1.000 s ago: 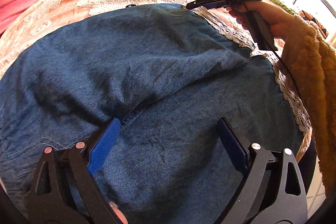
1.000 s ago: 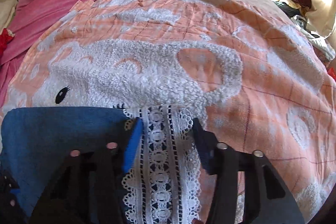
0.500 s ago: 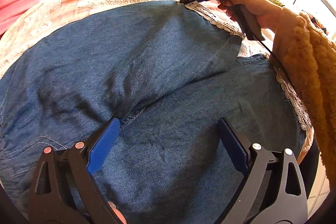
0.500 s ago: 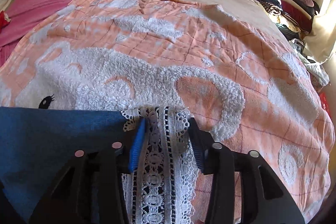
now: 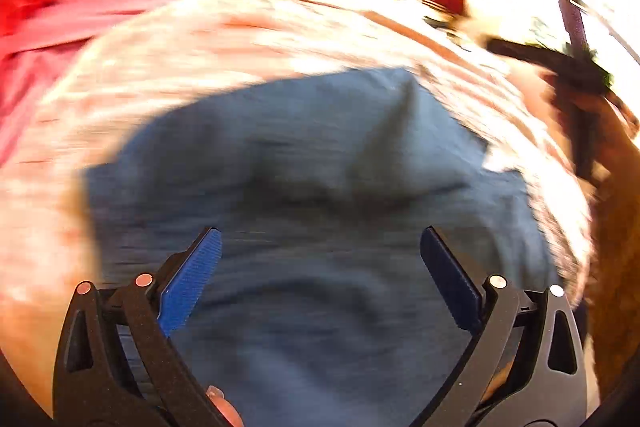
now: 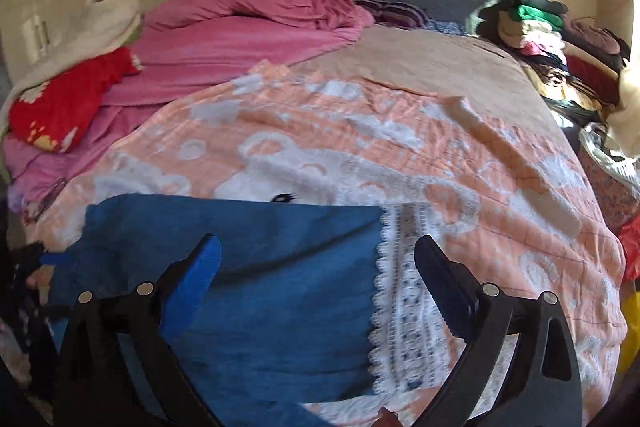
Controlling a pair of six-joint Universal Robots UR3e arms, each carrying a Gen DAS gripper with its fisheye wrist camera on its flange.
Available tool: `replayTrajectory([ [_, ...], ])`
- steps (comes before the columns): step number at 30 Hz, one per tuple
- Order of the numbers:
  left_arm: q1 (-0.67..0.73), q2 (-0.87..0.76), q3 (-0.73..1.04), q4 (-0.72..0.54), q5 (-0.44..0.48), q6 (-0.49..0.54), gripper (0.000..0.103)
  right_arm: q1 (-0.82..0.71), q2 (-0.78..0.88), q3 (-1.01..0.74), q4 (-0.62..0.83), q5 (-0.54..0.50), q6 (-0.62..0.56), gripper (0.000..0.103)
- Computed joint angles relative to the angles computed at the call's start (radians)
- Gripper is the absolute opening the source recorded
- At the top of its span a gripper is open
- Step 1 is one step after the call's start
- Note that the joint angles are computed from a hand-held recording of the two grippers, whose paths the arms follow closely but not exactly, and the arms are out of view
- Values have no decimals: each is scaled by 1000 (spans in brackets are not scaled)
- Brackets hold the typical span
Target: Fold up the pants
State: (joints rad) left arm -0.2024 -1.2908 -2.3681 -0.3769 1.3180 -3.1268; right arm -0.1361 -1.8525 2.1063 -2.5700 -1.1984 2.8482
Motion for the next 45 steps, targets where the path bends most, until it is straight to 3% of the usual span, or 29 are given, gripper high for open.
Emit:
replayTrajectory([
  [3,127,72,-7,-86,25,52,93,183,84,-74,-23,-68,26,97],
  [9,377,70,16,-172,-56,193,93,464,456,-392,-11,-241,40,97],
  [14,476,6,1,-140,-97,264,93,539,738,-723,127,-277,6,97],
  [23,475,-258,92,-68,-103,276,91,578,1128,-1290,450,-369,-84,96],
  [26,494,-263,81,-49,-138,270,83,576,1217,-1421,531,-382,-149,95],
  [27,501,-263,83,-52,-146,261,75,574,1235,-1448,551,-374,-169,92],
  [28,508,-260,83,-51,-154,255,65,570,1249,-1469,570,-356,-186,87],
  [29,523,-252,80,-62,-178,263,54,566,1259,-1491,600,-330,-195,74],
  [31,539,-249,89,-102,-221,279,46,568,1227,-1423,557,-303,-206,53],
  [33,533,-248,84,-98,-226,288,39,574,1168,-1312,485,-279,-197,20],
  [36,541,-221,67,-92,-241,279,34,592,1069,-1144,365,-308,-169,5],
  [41,592,-48,-9,-139,-324,315,32,576,817,-782,135,-275,-96,4],
  [45,670,250,-82,-343,-425,415,32,558,591,-511,6,-236,-51,4],
])
